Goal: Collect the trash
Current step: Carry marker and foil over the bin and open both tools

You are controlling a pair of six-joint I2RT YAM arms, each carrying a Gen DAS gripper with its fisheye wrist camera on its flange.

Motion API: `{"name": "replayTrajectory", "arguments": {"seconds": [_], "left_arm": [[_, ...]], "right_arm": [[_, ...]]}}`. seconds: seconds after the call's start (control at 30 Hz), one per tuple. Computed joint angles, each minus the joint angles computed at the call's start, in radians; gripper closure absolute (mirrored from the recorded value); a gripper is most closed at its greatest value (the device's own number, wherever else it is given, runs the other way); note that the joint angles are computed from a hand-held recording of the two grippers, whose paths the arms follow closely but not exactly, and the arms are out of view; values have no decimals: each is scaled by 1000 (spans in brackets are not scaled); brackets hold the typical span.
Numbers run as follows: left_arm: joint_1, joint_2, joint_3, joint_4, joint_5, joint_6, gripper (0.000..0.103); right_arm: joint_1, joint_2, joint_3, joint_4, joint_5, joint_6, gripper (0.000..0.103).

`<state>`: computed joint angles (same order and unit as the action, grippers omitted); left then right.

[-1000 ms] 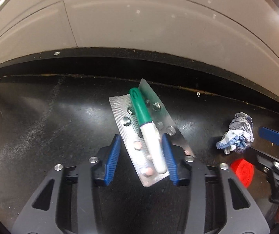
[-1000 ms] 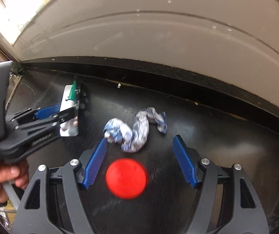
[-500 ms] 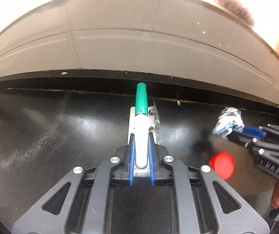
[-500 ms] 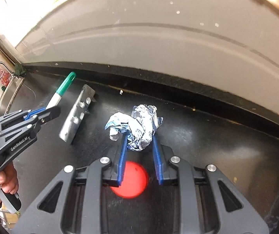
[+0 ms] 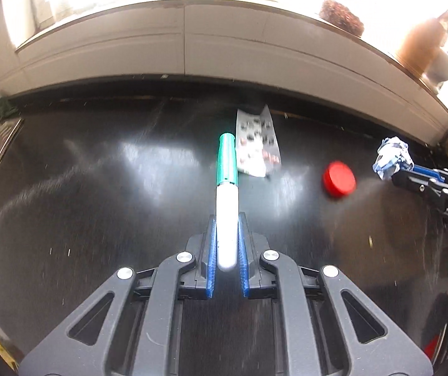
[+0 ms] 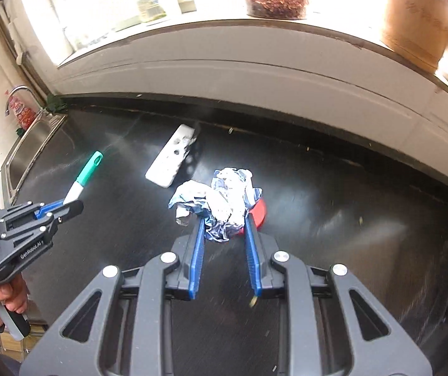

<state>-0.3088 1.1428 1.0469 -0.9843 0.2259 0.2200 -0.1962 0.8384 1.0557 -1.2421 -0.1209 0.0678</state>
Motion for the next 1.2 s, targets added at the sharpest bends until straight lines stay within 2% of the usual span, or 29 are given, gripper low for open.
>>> {"name": "replayTrajectory", "arguments": {"seconds": [0.1, 0.2, 0.33, 0.4, 0.53, 0.73, 0.87, 0.97, 1.1, 1.2], "left_arm": [[24, -64, -14, -64, 7, 38, 91], [47, -119, -49, -91, 21, 74, 91], [120, -181, -52, -164, 54, 153, 91], [172, -205, -50, -197, 77, 207, 91], [299, -217, -29, -246, 131, 301, 91], [659, -170, 43, -350, 256, 567, 91], [983, -74, 115, -404, 324, 799, 91], [1199, 17, 171, -404, 359, 936, 91], [1446, 182, 266, -381, 373, 1044, 91], [1578, 315, 346, -341, 355, 1060, 91]], "right_arm": [[148, -67, 22, -72, 81, 120, 78], [374, -111, 27, -124, 198, 311, 78], [796, -111, 35, -196, 414, 678, 78], [953, -83, 53, -228, 489, 821, 78], [1091, -32, 83, -247, 553, 931, 78], [1197, 106, 142, -161, 577, 936, 78], [1220, 250, 206, -22, 541, 842, 78], [1251, 407, 298, 89, 501, 755, 78], [1294, 662, 495, 203, 414, 621, 78], [1324, 842, 667, 233, 349, 549, 78]]}}
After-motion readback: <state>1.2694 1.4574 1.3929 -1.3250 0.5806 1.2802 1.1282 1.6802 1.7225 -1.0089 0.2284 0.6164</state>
